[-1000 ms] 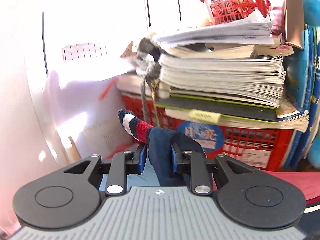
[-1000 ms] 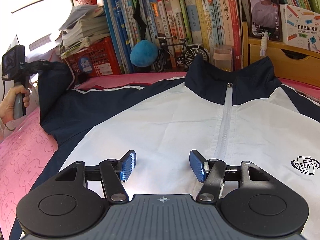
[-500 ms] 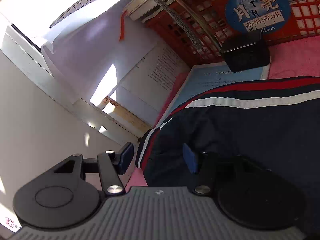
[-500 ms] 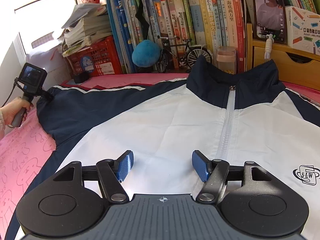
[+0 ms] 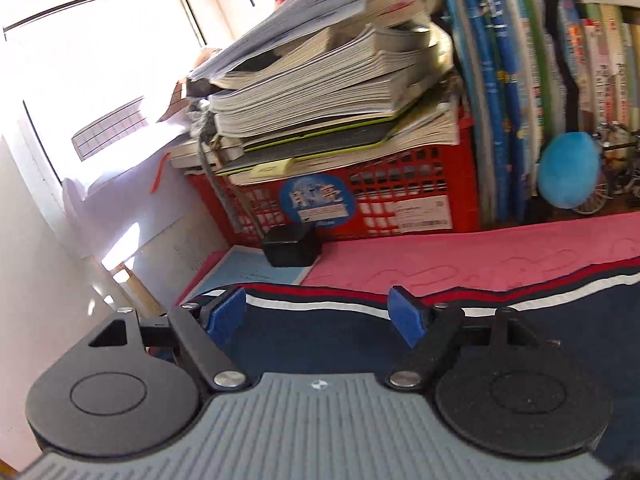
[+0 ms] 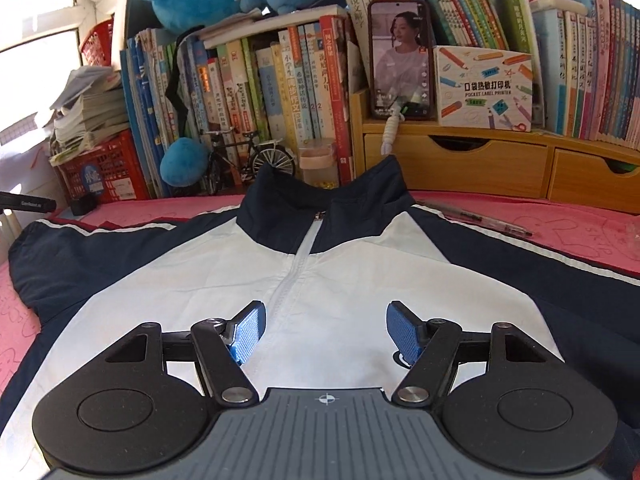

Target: Fold clothes

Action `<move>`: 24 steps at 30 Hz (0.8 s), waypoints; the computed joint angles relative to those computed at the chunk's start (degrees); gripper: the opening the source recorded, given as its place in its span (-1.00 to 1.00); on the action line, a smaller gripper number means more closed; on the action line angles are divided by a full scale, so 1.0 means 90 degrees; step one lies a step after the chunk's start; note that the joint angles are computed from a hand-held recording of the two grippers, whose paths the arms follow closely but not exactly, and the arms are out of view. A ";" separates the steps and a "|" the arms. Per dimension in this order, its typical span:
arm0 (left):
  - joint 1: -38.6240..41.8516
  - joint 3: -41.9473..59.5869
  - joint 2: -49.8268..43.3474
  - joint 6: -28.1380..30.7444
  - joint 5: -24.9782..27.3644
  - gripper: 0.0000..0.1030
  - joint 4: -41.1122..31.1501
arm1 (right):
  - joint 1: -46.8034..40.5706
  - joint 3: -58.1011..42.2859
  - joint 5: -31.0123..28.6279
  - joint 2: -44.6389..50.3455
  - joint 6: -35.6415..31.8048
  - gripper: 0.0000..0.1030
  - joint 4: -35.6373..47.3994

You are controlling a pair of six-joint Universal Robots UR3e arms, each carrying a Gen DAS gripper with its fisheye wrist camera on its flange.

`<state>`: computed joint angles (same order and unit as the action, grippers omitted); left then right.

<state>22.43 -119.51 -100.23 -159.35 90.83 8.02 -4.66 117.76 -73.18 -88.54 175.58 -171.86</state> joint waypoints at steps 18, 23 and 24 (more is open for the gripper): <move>-0.2343 0.3033 -0.2937 -0.0980 0.0297 1.00 -0.1030 | 0.0460 -0.3999 -0.2357 0.3808 -0.0209 -1.00 0.0108; -0.2486 0.4099 -0.3334 -0.1430 0.0980 0.91 -0.1831 | 0.0407 -0.5172 -0.2790 0.4165 0.0349 -0.75 0.1354; -0.2467 0.3860 -0.3130 -0.1417 0.0919 0.85 -0.1757 | 0.0282 -0.4756 -0.2457 0.3776 0.0405 -0.68 0.1353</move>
<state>0.23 -84.77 -128.40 -172.10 99.10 -7.79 -2.13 74.95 -95.29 -54.56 179.23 -159.68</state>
